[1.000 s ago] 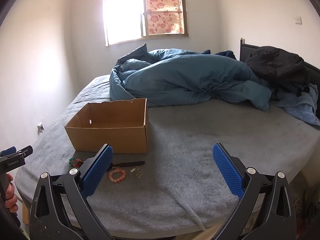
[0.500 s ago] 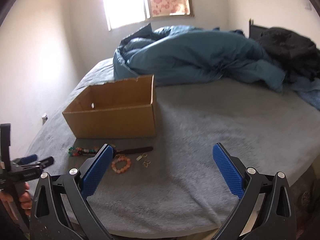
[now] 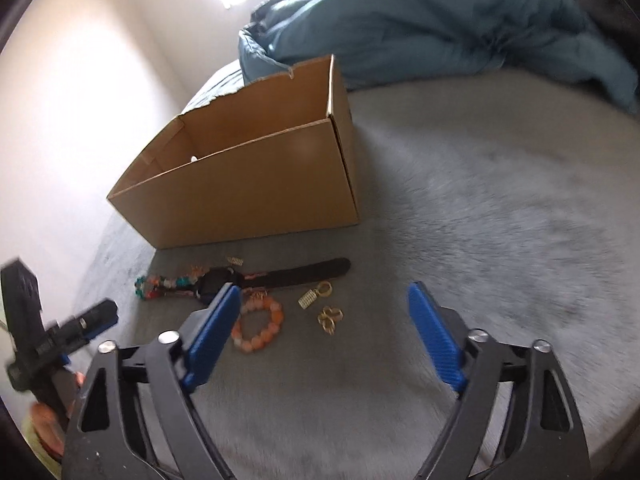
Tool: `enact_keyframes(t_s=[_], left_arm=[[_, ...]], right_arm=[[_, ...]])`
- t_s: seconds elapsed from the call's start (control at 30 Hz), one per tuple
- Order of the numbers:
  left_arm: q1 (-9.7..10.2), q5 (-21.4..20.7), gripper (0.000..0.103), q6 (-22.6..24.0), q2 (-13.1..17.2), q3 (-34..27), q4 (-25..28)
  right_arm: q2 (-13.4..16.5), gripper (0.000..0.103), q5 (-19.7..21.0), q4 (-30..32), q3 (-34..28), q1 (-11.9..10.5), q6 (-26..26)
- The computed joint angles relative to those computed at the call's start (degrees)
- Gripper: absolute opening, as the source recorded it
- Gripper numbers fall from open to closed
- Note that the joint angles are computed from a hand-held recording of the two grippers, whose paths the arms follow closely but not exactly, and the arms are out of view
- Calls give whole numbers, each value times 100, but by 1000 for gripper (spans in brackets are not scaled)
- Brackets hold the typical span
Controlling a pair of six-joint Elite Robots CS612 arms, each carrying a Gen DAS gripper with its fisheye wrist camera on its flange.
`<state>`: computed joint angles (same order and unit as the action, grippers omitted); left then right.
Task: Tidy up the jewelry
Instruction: 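Lower the left tool to the black wristwatch and close on its face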
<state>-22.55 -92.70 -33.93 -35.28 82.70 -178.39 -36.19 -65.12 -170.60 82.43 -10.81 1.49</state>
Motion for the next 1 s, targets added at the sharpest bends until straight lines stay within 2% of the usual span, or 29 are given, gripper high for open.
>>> enact_keyframes(t_s=[0.07,0.2,0.33,0.37,0.43,0.57,0.7,0.77,0.8,0.87,0.93,1.0], left_arm=[[-5,19,97,197,48,-85,35],[-45,160,96,603,124,-226,81],[-68,162,80,880,195,-369,234],[-64,151,71,896,217,-396,268],[-42,38,62,858,263,-484,422],[-23,146,47,791,361,-653,639],[-6,306,40,797,466,-893,865],[-3,360,33,882,518,-1014,1083],[11,285,32,834,520,-1027,1101],[53,-9,32,690,475,-925,788],[16,193,32,837,428,-868,800],[-3,438,32,852,456,-962,1157]], right_arm=[[119,64,137,238,-223,-16,82],[374,53,408,773,-664,-47,278],[540,45,673,1172,-891,-98,542],[577,43,792,1263,-924,-116,610],[611,41,847,1349,-954,-128,675],[661,38,880,1340,-1011,-127,744],[745,32,866,1377,-1141,-122,828],[766,29,889,1400,-1163,-122,857],[761,28,964,1385,-1149,-135,844],[739,22,1131,1407,-1111,-163,793],[736,22,1130,1397,-1091,-184,827],[779,19,1150,1412,-1134,-198,945]])
